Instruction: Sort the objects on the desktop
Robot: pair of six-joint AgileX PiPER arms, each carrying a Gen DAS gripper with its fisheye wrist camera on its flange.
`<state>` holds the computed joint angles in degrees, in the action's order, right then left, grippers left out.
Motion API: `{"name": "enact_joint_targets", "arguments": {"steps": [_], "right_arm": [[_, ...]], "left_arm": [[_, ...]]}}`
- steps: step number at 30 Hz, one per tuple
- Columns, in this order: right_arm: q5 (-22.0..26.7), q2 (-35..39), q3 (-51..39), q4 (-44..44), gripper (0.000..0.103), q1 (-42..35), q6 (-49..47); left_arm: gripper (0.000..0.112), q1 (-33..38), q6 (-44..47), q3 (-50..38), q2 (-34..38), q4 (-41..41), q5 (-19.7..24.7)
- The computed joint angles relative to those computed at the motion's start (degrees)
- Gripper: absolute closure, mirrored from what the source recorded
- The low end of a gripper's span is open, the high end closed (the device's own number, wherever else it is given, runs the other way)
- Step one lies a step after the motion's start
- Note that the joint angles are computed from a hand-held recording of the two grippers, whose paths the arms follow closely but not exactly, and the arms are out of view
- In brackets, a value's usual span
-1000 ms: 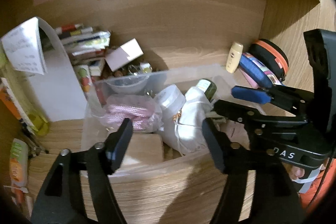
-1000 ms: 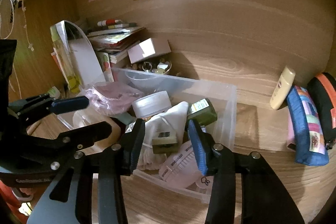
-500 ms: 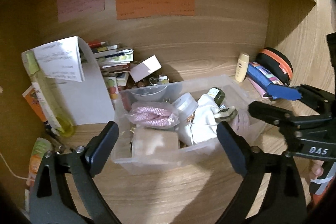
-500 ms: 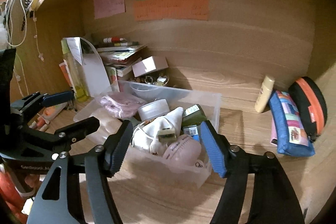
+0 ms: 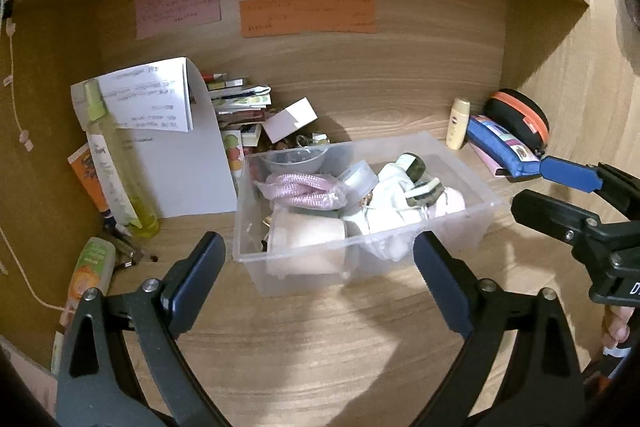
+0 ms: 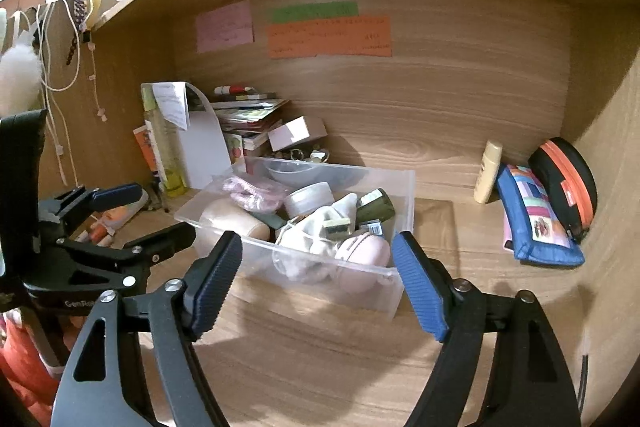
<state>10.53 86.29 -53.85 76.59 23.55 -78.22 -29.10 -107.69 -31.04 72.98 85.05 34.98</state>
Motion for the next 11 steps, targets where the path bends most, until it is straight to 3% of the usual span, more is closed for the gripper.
{"name": "enact_joint_targets", "arguments": {"steps": [5,11], "right_arm": [[-0.9,-2.5,3.4,11.2,0.022,0.7,-10.5],[-1.3,-3.7,4.9,12.9,0.022,1.2,-12.3]], "left_arm": [[0.016,-2.8,-2.6,2.0,-1.3,0.9,2.1],[0.016,-3.9,-3.7,3.1,-2.3,1.4,2.1]]}}
